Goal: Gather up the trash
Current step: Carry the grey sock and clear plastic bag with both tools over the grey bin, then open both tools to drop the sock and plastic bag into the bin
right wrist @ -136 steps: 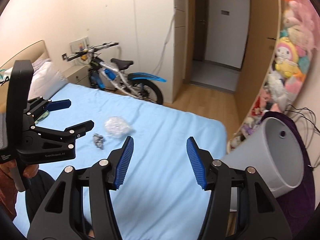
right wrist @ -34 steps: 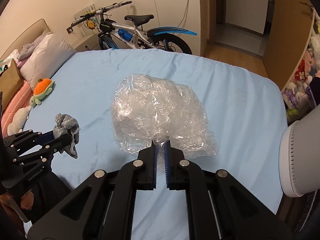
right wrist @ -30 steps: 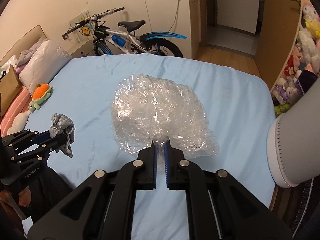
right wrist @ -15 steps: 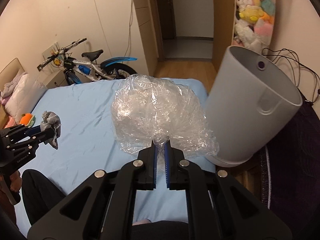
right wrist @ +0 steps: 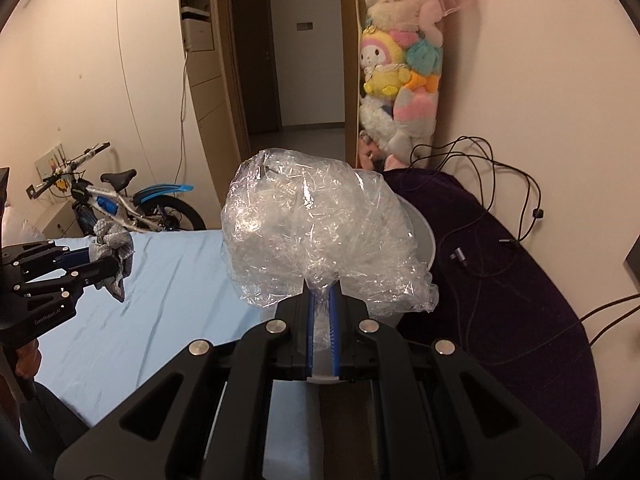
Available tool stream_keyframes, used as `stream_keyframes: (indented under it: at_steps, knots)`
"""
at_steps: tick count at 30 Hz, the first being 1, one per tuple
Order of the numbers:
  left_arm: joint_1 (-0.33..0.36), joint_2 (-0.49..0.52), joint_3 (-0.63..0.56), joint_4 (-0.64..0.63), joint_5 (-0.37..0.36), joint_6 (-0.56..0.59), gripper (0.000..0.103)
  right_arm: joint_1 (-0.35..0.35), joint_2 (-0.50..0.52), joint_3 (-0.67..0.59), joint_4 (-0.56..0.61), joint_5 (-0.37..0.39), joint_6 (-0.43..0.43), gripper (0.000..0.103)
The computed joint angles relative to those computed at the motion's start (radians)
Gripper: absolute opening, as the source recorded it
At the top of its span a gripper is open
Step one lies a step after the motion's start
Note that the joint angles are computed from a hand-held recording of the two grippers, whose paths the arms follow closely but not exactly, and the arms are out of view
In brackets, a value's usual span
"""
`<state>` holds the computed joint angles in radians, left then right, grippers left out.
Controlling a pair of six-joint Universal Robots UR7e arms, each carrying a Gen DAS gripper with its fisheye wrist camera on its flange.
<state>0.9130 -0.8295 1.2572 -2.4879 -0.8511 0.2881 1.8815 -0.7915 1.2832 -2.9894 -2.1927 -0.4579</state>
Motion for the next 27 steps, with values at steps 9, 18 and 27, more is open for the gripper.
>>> stream_keyframes:
  at_steps: [9, 18, 27]
  knots:
    - [-0.010, 0.188, -0.290, 0.077, -0.074, 0.051, 0.023, -0.035, 0.061, -0.187, 0.066, 0.012, -0.058, 0.006]
    - [0.000, 0.369, -0.596, 0.210, -0.117, 0.058, 0.024, -0.057, 0.099, -0.275, 0.103, 0.034, -0.079, 0.006]
    - [0.007, 0.447, -0.702, 0.271, -0.117, 0.068, 0.027, -0.072, 0.123, -0.323, 0.145, 0.038, -0.081, 0.006]
